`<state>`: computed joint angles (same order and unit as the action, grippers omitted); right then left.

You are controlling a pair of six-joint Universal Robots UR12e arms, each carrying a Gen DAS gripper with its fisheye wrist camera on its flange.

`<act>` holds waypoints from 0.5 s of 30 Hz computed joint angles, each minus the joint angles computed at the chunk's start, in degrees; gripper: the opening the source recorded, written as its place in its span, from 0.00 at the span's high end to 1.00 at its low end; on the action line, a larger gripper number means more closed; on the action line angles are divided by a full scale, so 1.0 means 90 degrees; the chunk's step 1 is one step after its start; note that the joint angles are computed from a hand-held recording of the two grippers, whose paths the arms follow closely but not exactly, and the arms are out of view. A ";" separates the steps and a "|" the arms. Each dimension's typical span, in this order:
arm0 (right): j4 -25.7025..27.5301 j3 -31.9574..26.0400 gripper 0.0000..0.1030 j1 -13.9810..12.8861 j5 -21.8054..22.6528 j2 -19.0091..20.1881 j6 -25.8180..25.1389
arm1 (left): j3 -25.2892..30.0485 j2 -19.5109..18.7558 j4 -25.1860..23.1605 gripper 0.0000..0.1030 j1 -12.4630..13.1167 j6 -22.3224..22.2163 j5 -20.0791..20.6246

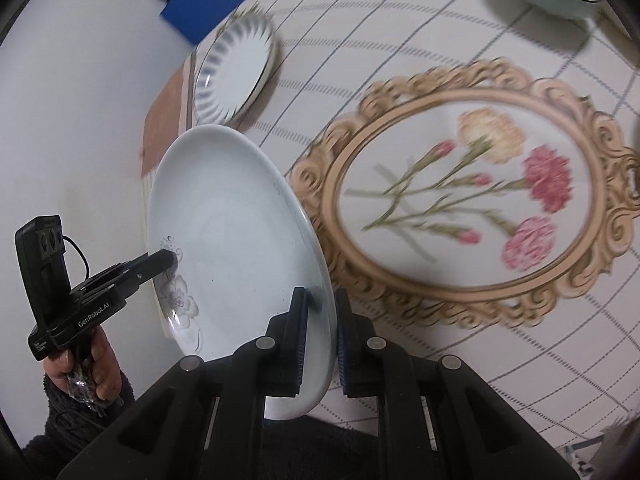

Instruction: Organize plates and bowls

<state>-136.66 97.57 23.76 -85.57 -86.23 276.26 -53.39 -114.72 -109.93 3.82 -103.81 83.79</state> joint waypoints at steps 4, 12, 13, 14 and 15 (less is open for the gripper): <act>0.0073 -0.0316 0.86 -0.0031 0.0295 0.0330 -0.0226 | -0.0028 -0.0042 0.0090 0.85 0.0180 -0.0079 0.0083; 0.0246 -0.0506 0.86 -0.0020 0.0555 0.0565 -0.0471 | -0.0199 -0.0057 0.0194 0.85 0.0336 -0.0312 0.0235; 0.0252 -0.0511 0.86 -0.0018 0.0569 0.0577 -0.0468 | -0.0236 -0.0051 0.0225 0.85 0.0348 -0.0313 0.0205; 0.0273 -0.0514 0.86 -0.0014 0.0586 0.0586 -0.0483 | -0.0266 -0.0046 0.0246 0.85 0.0348 -0.0322 0.0223; 0.0297 -0.0519 0.86 -0.0001 0.0587 0.0590 -0.0492 | -0.0294 -0.0043 0.0265 0.85 0.0345 -0.0326 0.0237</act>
<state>-133.98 92.90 23.75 -80.28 -80.92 271.83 -56.04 -115.11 -107.54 6.93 -106.73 85.92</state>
